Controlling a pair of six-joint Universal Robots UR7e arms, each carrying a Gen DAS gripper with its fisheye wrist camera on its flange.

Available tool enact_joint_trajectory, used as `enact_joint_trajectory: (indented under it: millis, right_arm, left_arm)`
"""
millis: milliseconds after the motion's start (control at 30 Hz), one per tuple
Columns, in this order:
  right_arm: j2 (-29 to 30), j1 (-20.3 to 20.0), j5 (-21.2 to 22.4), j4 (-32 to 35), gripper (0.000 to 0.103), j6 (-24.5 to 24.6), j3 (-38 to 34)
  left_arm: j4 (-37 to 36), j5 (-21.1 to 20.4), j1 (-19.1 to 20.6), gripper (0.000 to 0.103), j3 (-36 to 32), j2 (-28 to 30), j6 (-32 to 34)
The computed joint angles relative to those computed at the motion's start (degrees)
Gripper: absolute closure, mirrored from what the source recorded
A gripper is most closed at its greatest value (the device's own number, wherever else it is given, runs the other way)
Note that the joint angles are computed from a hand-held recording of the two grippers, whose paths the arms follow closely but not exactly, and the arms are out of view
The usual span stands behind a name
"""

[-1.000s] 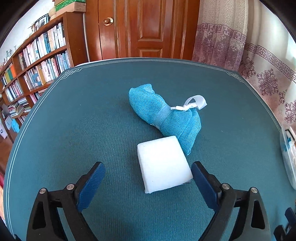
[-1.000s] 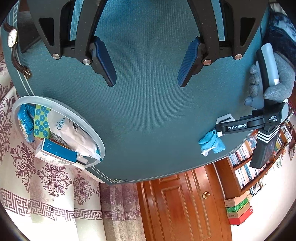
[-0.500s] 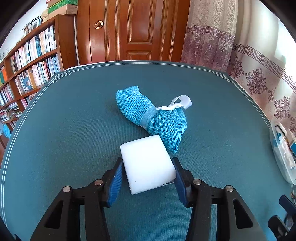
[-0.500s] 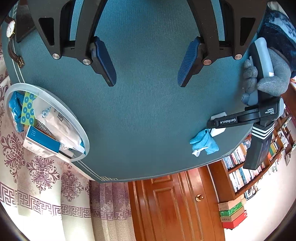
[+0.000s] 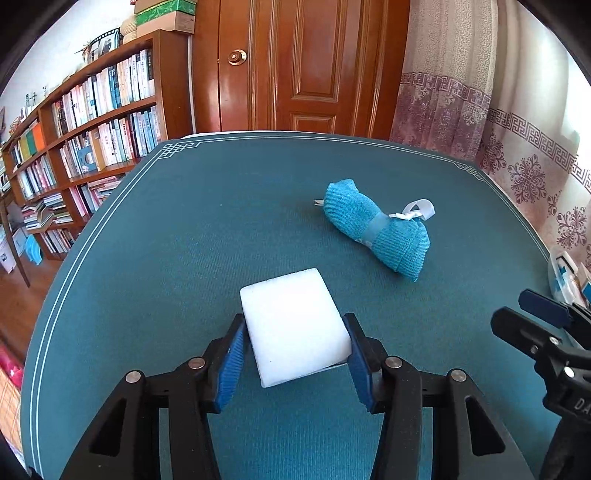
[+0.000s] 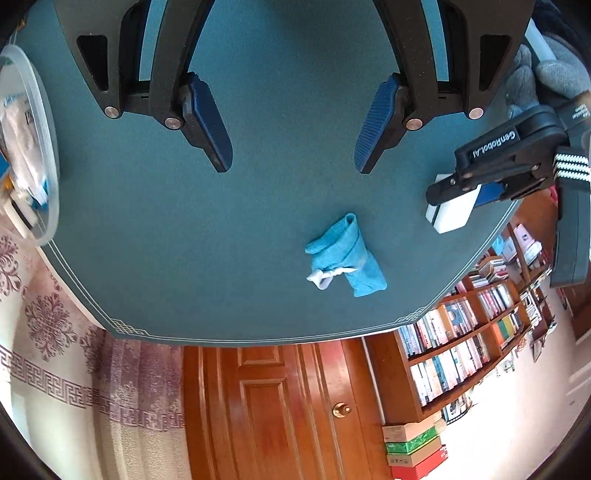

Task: Organize objects
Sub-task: 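Move the left gripper back to the table and grasp the white eraser, then grasp the blue ribbon-tied cloth with the right gripper while the left gripper holds the eraser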

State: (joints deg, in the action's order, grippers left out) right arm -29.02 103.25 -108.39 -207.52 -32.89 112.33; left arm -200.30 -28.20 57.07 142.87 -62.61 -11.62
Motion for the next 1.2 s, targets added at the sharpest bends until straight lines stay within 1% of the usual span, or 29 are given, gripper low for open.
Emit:
enact_joint_trajectory:
  millis: [167, 267, 333, 467, 633, 733, 833, 867, 933, 1000, 1067, 1200]
  right_arm:
    - [3.55, 2.69, -0.78, 4.77, 0.033, -2.90, -7.03]
    - [6.17, 4.16, -2.07, 6.67, 0.033, -5.78, -11.95]
    - [7.67, 4.73, -3.00, 8.69, 0.033, -6.86, -15.25]
    - [10.18, 4.93, -4.42, 13.98, 0.033, -7.17, -21.12]
    - [11.78, 4.28, -3.71, 21.54, 0.033, -6.67, -25.84]
    - [12.93, 4.00, -3.86, 24.75, 0.033, -6.87, -27.98]
    - [14.12, 3.69, -4.67, 25.18, 0.033, -6.92, -28.82]
    - [14.38, 3.59, -4.38, 23.33, 0.034, -7.79, -28.42]
    - [14.56, 3.58, -4.64, 21.96, 0.039, -7.79, -28.05]
    - [13.95, 3.41, -3.98, 21.91, 0.048, -6.33, -27.17]
    - [13.49, 3.26, -3.71, 21.50, 0.053, -5.48, -26.34]
    - [12.62, 3.22, -3.74, 20.11, 0.056, -4.12, -24.30]
  left_arm:
    - [-2.19, -0.07, 1.03, 0.050, 0.43, -0.02, -0.20]
    - [-0.97, -0.18, 1.88, 0.050, 0.40, -0.63, -2.00]
    - [-0.66, -0.09, 2.21, 0.050, 0.56, -0.87, -2.74]
    - [-0.39, -0.29, 2.63, 0.049, 0.74, -1.28, -3.88]
    - [-0.63, -0.41, 2.75, 0.049, 0.89, -1.48, -3.96]
    - [-0.81, -0.56, 2.75, 0.049, 0.96, -1.42, -3.92]
    - [-0.94, -0.69, 2.72, 0.049, 0.93, -1.38, -3.78]
    - [-0.94, -0.69, 2.72, 0.049, 0.93, -1.38, -3.78]
    - [-0.91, -0.82, 2.77, 0.049, 0.93, -1.44, -3.83]
    - [-0.71, -0.97, 2.84, 0.049, 0.92, -1.56, -3.81]
    - [-0.76, -0.99, 2.78, 0.049, 1.00, -1.58, -3.73]
    - [-1.63, -1.27, 2.52, 0.049, 1.22, -1.40, -3.15]
